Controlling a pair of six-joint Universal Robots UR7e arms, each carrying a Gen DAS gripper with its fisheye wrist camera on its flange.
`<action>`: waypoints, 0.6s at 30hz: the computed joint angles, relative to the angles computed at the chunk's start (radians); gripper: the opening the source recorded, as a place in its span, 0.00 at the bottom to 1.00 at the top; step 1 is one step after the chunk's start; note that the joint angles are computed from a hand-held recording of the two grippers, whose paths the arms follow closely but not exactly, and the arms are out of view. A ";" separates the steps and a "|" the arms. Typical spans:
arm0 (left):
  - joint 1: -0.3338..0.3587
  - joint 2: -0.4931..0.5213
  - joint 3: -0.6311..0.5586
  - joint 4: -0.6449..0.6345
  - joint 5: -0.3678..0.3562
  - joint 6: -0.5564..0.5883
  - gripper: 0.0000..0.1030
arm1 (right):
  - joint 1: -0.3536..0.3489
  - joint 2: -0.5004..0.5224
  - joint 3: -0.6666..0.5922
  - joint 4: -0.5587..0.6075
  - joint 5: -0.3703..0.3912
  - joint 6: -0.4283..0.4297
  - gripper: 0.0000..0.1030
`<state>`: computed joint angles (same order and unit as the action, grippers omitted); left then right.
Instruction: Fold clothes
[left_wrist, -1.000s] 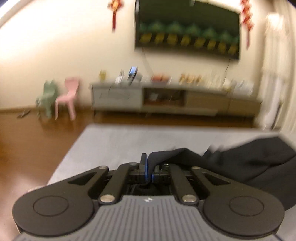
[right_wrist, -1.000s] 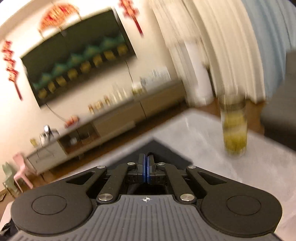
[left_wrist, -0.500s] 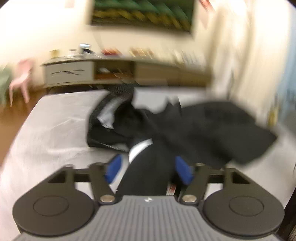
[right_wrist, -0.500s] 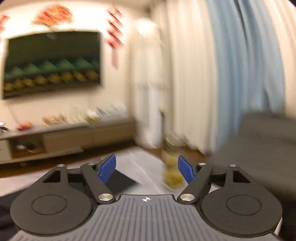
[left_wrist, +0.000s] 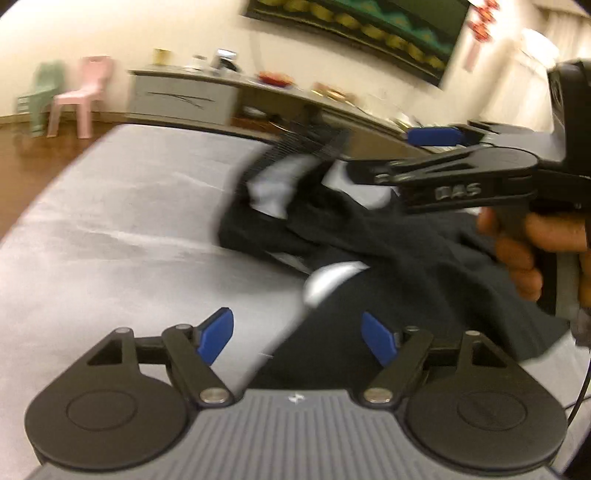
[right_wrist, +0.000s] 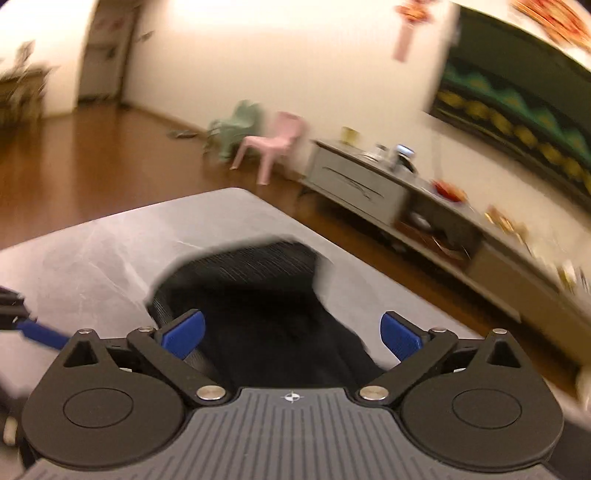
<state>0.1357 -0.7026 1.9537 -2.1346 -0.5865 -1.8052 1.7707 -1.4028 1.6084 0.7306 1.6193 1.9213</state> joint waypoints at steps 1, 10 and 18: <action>-0.007 -0.015 0.010 0.057 0.010 -0.082 0.71 | 0.036 0.030 0.004 0.018 0.006 -0.006 0.98; -0.066 -0.115 0.078 0.245 0.035 -0.398 0.66 | 0.192 0.332 -0.083 0.052 0.282 0.089 0.65; -0.052 -0.097 0.098 0.076 0.042 -0.284 0.66 | 0.182 0.384 -0.165 0.085 0.316 0.143 0.05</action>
